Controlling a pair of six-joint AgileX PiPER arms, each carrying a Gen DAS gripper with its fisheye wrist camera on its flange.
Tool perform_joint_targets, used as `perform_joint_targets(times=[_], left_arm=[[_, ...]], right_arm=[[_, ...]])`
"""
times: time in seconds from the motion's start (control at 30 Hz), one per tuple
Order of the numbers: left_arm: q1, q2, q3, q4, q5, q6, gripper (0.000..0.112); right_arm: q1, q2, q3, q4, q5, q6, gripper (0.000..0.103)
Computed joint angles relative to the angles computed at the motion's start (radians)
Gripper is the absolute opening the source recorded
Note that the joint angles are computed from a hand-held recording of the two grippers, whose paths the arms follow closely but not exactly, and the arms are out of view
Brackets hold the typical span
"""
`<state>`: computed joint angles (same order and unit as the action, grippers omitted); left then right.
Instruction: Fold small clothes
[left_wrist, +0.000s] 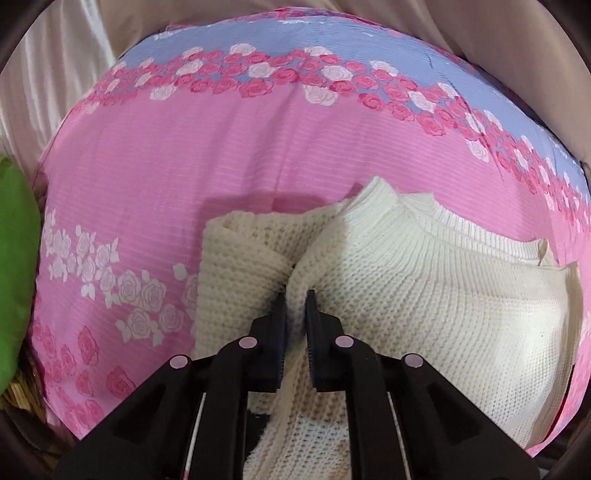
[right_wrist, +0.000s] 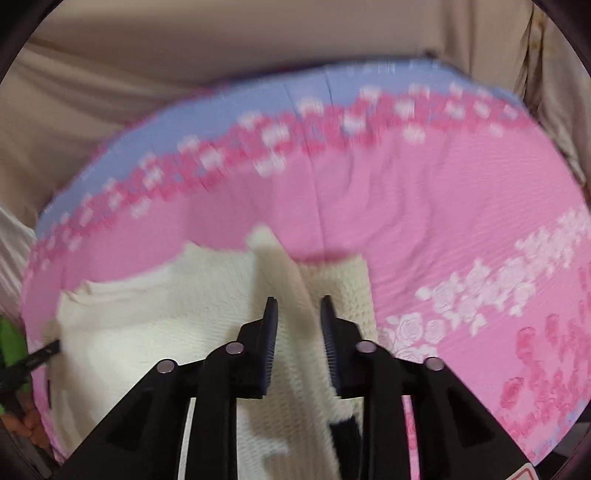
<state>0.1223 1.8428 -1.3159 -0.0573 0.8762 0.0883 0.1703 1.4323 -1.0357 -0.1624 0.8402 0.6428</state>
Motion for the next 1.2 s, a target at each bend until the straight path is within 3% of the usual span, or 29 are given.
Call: perform_joint_targets(times=[0.1, 0.23, 0.3, 0.33, 0.47, 0.63, 0.83, 0.97, 1.0, 1.1, 1.2], left_arm=[[-0.01, -0.009, 0.011, 0.021, -0.002, -0.014, 0.01], [-0.023, -0.005, 0.014, 0.046, -0.01, -0.031, 0.01], [-0.022, -0.001, 0.007, 0.048, -0.004, -0.019, 0.01], [-0.019, 0.002, 0.001, 0.043, 0.002, -0.013, 0.01], [-0.013, 0.006, 0.001, 0.03, -0.001, -0.012, 0.011], [-0.025, 0.003, 0.006, 0.052, -0.007, -0.019, 0.011], [-0.005, 0.004, -0.003, 0.012, 0.01, 0.004, 0.011], [-0.004, 0.002, -0.007, 0.01, 0.025, 0.003, 0.011], [0.007, -0.005, -0.01, -0.005, 0.04, 0.014, 0.013], [0.074, -0.054, 0.005, -0.107, 0.07, 0.093, 0.022], [0.147, -0.095, 0.038, -0.17, 0.088, 0.145, 0.054]], right_arm=[[0.053, -0.026, -0.022, 0.123, 0.002, -0.086, 0.028], [0.179, 0.143, -0.035, 0.205, -0.008, -0.192, 0.026], [0.243, 0.221, -0.041, 0.119, -0.041, -0.118, 0.029], [0.262, 0.231, -0.08, 0.094, 0.002, -0.102, 0.029], [0.248, 0.178, -0.153, 0.228, 0.023, -0.189, 0.026], [0.339, 0.357, -0.228, 0.18, 0.036, -0.189, 0.028], [0.382, 0.337, -0.35, 0.2, 0.081, -0.201, 0.027], [0.381, 0.499, -0.441, 0.247, 0.111, -0.272, 0.027], [0.379, 0.509, -0.44, 0.238, 0.088, -0.275, 0.028], [0.387, 0.498, -0.489, 0.233, 0.136, -0.251, 0.028], [0.366, 0.377, -0.397, 0.189, 0.094, -0.177, 0.029]])
